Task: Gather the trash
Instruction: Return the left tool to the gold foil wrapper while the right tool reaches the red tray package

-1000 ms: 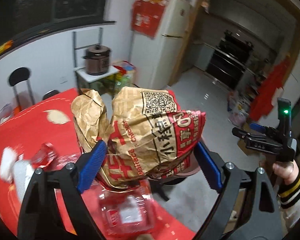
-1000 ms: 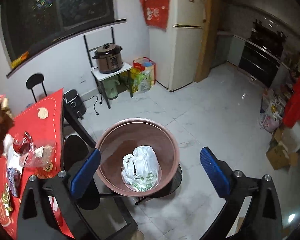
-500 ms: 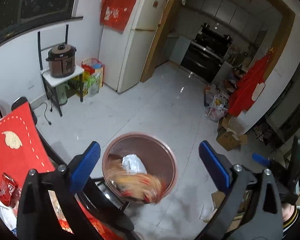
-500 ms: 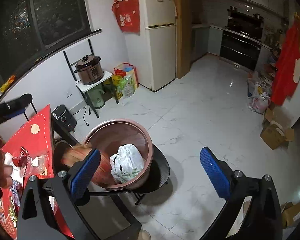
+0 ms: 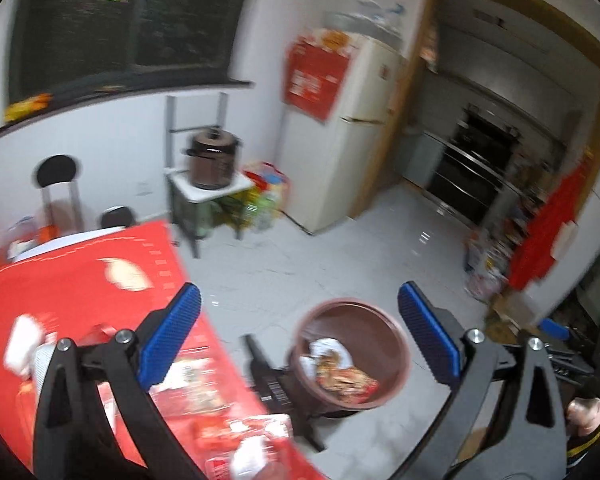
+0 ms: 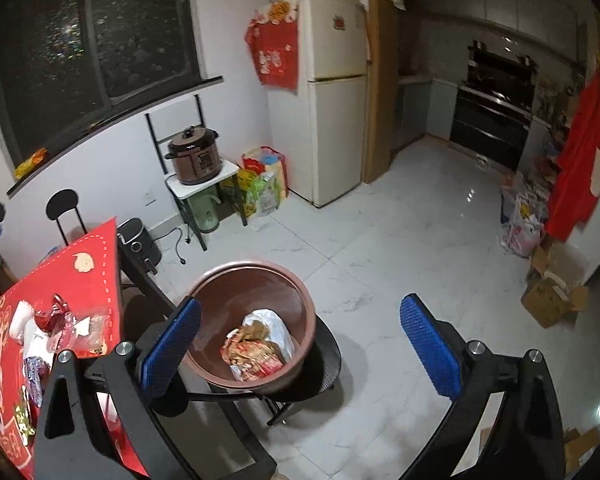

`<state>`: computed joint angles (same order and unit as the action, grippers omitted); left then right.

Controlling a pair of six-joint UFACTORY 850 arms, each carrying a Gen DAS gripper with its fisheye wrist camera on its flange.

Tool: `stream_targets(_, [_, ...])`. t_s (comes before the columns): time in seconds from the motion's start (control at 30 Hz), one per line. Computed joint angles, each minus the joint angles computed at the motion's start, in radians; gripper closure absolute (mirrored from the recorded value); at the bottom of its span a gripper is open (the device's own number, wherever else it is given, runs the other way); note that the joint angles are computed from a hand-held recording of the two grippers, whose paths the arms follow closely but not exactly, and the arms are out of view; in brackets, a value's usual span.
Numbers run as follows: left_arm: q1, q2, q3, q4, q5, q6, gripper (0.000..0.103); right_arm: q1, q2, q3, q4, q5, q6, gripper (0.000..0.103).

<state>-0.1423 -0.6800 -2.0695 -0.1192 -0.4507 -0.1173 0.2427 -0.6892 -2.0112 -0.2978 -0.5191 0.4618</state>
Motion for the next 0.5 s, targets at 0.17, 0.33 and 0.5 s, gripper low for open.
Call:
stream_targets(0.17, [0.048, 0.186, 0.272, 0.330, 0.099, -0.361, 0.005, 0.027, -0.035, -0.049, 0.164, 0.003, -0.194, 0.005])
stream_targets(0.33, [0.112, 0.360, 0.521, 0.644, 0.122, -0.695, 0.005, 0.077, -0.090, -0.117, 0.295, -0.017, -0.344, 0.005])
stream_targets(0.5, [0.194, 0.496, 0.715, 0.698, 0.111, -0.743, 0.005, 0.144, -0.153, -0.197, 0.458, -0.044, -0.482, 0.005])
